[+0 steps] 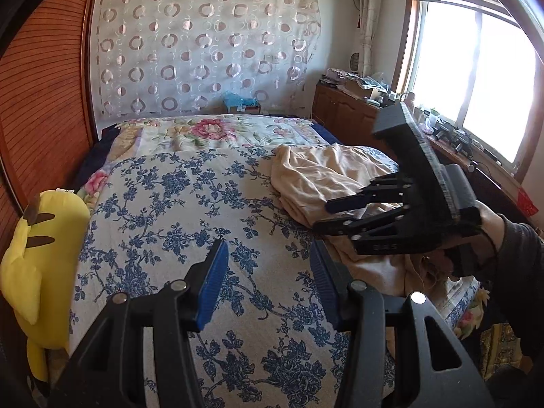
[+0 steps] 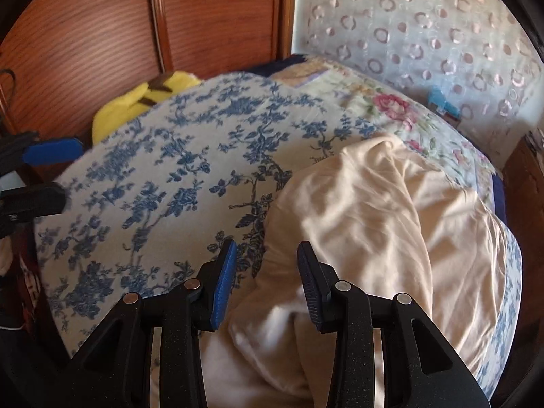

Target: Fold small clothes

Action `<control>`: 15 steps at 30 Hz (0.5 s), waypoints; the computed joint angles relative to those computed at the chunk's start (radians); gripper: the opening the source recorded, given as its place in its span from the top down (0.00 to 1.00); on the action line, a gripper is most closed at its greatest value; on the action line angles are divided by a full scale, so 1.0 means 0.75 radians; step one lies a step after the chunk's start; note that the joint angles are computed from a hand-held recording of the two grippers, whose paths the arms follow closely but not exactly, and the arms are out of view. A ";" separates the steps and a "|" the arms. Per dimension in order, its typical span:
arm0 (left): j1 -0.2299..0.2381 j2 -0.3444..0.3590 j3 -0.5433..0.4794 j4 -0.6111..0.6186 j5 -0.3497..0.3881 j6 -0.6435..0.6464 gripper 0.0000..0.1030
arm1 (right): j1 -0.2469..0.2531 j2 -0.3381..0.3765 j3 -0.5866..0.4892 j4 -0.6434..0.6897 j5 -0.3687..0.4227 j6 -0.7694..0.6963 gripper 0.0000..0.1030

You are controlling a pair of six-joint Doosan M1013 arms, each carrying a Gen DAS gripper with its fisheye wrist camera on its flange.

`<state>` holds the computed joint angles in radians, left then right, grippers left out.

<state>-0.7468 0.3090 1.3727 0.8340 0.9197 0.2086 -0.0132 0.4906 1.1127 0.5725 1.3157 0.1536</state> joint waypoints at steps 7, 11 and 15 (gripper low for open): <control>-0.001 -0.006 0.013 -0.011 -0.016 0.003 0.53 | 0.034 0.018 0.004 -0.110 -0.106 -0.002 0.71; -0.003 -0.002 0.010 -0.015 -0.017 0.006 0.53 | 0.007 -0.017 0.044 0.001 -0.215 -0.075 0.98; -0.005 0.001 0.008 -0.011 -0.026 -0.007 0.53 | -0.038 -0.003 -0.035 0.128 -0.178 -0.046 0.99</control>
